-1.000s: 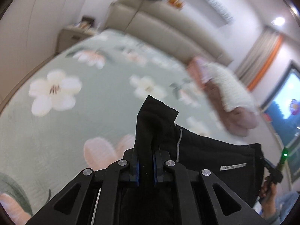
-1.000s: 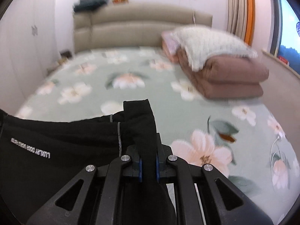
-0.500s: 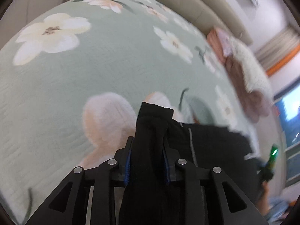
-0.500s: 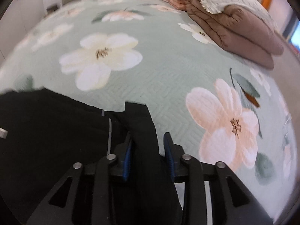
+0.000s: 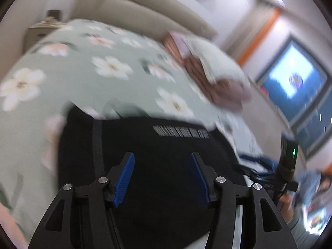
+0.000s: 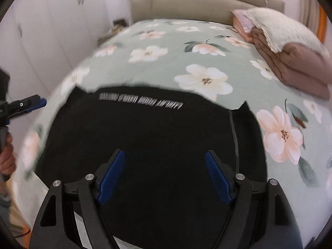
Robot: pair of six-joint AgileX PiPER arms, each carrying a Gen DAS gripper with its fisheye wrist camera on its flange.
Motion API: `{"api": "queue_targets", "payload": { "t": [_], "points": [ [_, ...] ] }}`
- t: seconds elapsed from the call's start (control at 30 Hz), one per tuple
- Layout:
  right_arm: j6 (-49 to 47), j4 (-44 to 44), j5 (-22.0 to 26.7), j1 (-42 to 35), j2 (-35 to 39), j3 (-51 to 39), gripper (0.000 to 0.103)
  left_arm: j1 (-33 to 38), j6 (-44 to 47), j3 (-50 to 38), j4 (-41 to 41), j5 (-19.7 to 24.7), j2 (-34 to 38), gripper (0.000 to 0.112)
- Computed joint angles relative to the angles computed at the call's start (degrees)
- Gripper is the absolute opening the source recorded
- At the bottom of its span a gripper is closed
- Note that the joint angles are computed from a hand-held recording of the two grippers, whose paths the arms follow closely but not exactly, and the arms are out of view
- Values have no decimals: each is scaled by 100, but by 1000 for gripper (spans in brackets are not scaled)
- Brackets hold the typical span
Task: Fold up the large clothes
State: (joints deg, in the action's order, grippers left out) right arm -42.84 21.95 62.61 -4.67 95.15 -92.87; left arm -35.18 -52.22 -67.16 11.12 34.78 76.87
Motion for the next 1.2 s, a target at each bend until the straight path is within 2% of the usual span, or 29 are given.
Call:
{"api": "queue_targets", "payload": {
  "t": [0.03,0.1,0.13,0.2,0.27,0.33,0.43,0.47,0.5,0.53,0.57,0.6,0.67,0.73,0.8,0.83,0.9,0.97,1.0,1.1,1.17,1.2],
  "points": [
    [59,-296,-187,186,19,236,48,-197,-38,-227,50,144,421,58],
    [182,-627,-573,427,92,677,49,-490,-297,-606,356,621,1215,57],
    [157,-627,-741,454,141,823,50,-571,-487,-693,538,720,1475,57],
    [149,-584,-986,466,171,1008,50,-635,-1093,-474,927,455,1639,57],
    [137,-390,-1026,385,221,1043,51,-551,-1239,-453,915,362,1696,57],
    [95,-380,-893,341,213,966,51,-600,-1271,-689,1013,660,1796,57],
    [7,18,-284,111,305,258,54,-888,-1238,-1181,1259,1307,1854,58],
    [18,242,-153,30,379,-13,65,-879,-1116,-1363,1193,1393,1830,58],
    [79,469,-130,-21,476,-311,80,-834,-1039,-1501,1157,1412,1811,58],
    [228,492,-182,28,579,-558,85,-752,-1030,-1694,1205,1406,1823,58],
    [419,391,-204,128,781,-863,87,-658,-1022,-1838,1245,1421,1882,60],
    [745,92,-110,299,1124,-1301,86,-494,-881,-2028,1115,1456,2003,66],
    [1441,-588,96,597,1876,-2022,84,2,-431,-2298,483,1363,2360,67],
    [1739,-605,690,615,2613,-2722,89,419,-268,-2348,4,1306,2727,68],
    [1764,-251,696,435,2787,-2770,93,730,44,-2254,-595,1036,2938,71],
    [1707,-219,611,415,2710,-2632,93,795,117,-2206,-715,926,2943,72],
    [1553,-192,283,388,2408,-2176,91,791,197,-2423,-731,1100,3030,72],
    [1243,43,32,234,1865,-1498,82,713,134,-2260,-524,1041,2851,72],
    [978,290,108,77,1552,-1211,79,660,88,-2135,-399,1044,2705,72],
    [-133,1024,426,-527,444,-149,79,191,-371,-1379,254,1057,1806,72],
    [-678,1057,533,-829,-259,559,79,-295,-903,-861,838,1172,1143,72],
    [-770,1051,616,-875,-359,643,78,-587,-1155,-647,1039,1337,887,72]
  ]
}}
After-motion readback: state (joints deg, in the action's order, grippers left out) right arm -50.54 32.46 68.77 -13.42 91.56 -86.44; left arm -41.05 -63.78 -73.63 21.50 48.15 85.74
